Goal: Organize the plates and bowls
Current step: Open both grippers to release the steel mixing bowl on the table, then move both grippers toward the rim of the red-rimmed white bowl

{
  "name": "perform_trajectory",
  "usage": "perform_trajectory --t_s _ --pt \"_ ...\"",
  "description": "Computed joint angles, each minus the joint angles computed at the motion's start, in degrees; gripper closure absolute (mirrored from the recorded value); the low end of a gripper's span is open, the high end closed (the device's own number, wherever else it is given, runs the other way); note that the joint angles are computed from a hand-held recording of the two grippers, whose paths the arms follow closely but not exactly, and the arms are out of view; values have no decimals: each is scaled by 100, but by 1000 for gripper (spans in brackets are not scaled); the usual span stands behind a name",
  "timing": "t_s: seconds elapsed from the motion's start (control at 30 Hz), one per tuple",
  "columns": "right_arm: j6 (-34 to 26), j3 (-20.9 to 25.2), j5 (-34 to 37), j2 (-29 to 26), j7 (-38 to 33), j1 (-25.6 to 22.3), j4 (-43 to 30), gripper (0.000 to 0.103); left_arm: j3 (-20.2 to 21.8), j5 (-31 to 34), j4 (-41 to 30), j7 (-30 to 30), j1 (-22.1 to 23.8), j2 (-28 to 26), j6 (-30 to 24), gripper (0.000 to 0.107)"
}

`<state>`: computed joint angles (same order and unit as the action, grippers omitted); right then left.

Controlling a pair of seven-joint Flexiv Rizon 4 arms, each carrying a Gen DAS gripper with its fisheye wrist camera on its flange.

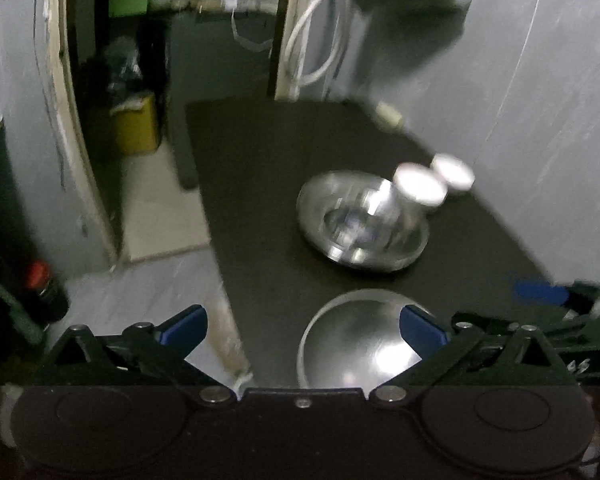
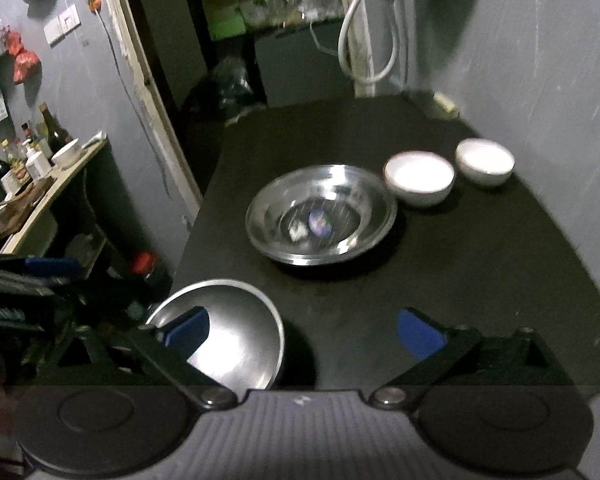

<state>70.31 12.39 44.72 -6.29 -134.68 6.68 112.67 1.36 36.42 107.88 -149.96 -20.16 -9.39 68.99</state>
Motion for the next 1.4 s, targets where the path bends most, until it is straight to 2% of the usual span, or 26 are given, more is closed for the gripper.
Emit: perform_trajectory --t_s 0.07,0.1,0.2,0.33,0.57,0.7,0.8,0.9,0.97,1.2,1.27,1.4 --pt "122 9 65 10 -121 -8 -15 0 190 610 -70 -713 -76 -10 607 5" --pt "161 9 61 26 -135 -6 -17 0 258 848 -135 -988 -126 -12 734 5" --pt "202 -33 -71 77 -18 7 -36 0 329 1262 -399 -1460 -198 -37 801 5" --pt "371 -86 -264 234 68 29 -5 0 362 1533 -852 -1737 -248 -225 816 5" --pt "687 -284 -1067 342 644 97 135 0 421 1133 -1353 -1434 -350 -628 854 5" --pt "706 -368 -1264 119 916 -24 -75 0 390 529 -1557 -801 -352 -868 776 5" --pt "598 -327 -1099 -188 823 -252 -451 0 532 293 -1845 -617 -512 -1107 593 5" --pt "391 -280 -1160 -558 940 -468 -850 0 604 -31 -2180 -431 -619 -1329 146 5" --pt "133 -140 -1005 -832 779 -725 -1234 0 637 -180 -2446 -314 -659 -1492 -79 5" --pt "-517 251 -993 -1801 471 -1209 -2386 0 819 -245 -3588 -169 -902 -2044 -1264 5" --pt "-553 330 -974 -2007 386 -1271 -2601 0 849 -232 -3824 -195 -924 -2177 -1482 5" --pt "-758 308 -1222 -2231 736 -1247 -2842 0 834 -261 -4032 -90 -893 -2308 -1787 5"
